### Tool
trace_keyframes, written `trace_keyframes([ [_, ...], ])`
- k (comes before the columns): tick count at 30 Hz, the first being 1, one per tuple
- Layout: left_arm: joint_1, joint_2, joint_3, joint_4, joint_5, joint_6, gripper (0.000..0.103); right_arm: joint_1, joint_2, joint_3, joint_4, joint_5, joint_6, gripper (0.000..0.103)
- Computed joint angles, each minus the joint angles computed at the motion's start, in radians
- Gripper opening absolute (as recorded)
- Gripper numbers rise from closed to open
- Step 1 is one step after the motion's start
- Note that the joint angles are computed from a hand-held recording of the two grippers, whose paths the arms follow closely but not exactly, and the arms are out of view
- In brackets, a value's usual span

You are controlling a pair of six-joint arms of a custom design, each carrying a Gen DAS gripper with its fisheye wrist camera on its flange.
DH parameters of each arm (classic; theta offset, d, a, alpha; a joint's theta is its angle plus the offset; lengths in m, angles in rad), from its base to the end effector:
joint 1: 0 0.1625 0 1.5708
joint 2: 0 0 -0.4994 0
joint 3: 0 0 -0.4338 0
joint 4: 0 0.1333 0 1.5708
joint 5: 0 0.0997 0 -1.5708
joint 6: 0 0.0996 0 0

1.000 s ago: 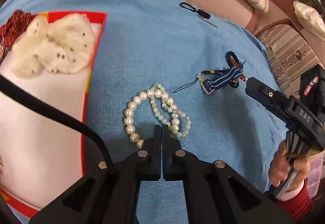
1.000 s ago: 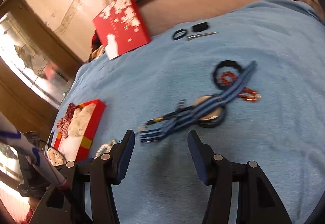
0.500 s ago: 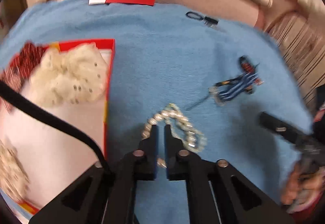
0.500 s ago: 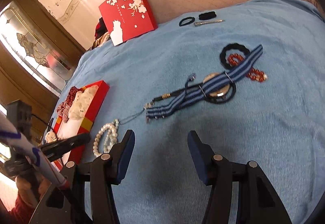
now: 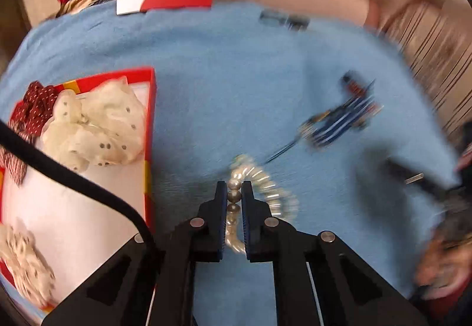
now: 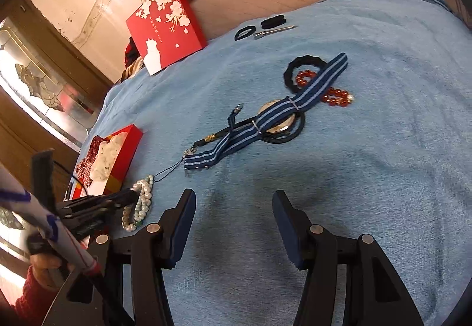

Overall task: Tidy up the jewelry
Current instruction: 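Carry the pearl bracelet with the left tool toward the box, then lower the pearl bracelet into the box and open the left tool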

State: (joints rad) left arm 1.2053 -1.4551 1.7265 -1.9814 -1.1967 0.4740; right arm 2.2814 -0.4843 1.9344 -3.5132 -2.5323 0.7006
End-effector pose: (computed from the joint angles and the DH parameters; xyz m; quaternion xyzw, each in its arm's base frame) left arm -0.0514 -0.6090 0.4643 0.3876 0.9004 -0.0582 0.1889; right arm 0.4364 -0.4279 -0.0387 -0.1084 -0.8605 0.4553 0.2013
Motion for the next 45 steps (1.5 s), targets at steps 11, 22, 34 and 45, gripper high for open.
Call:
trace_keyframes([
  [11, -0.016, -0.137, -0.100, 0.051, -0.145, -0.016, 0.009, -0.007, 0.058, -0.153, 0.069, 0.161, -0.143, 0.059],
  [22, 0.072, -0.156, -0.181, 0.035, -0.178, -0.068, 0.009, 0.012, 0.138, -0.334, 0.236, 0.230, -0.221, 0.059],
  [34, 0.159, -0.063, -0.291, 0.047, -0.077, -0.063, 0.009, 0.061, 0.291, -0.688, 0.525, 0.225, -0.383, 0.059],
  [45, 0.191, 0.006, -0.318, -0.012, -0.037, -0.046, 0.009, 0.040, 0.439, -1.011, 0.994, 0.144, -0.382, 0.059],
])
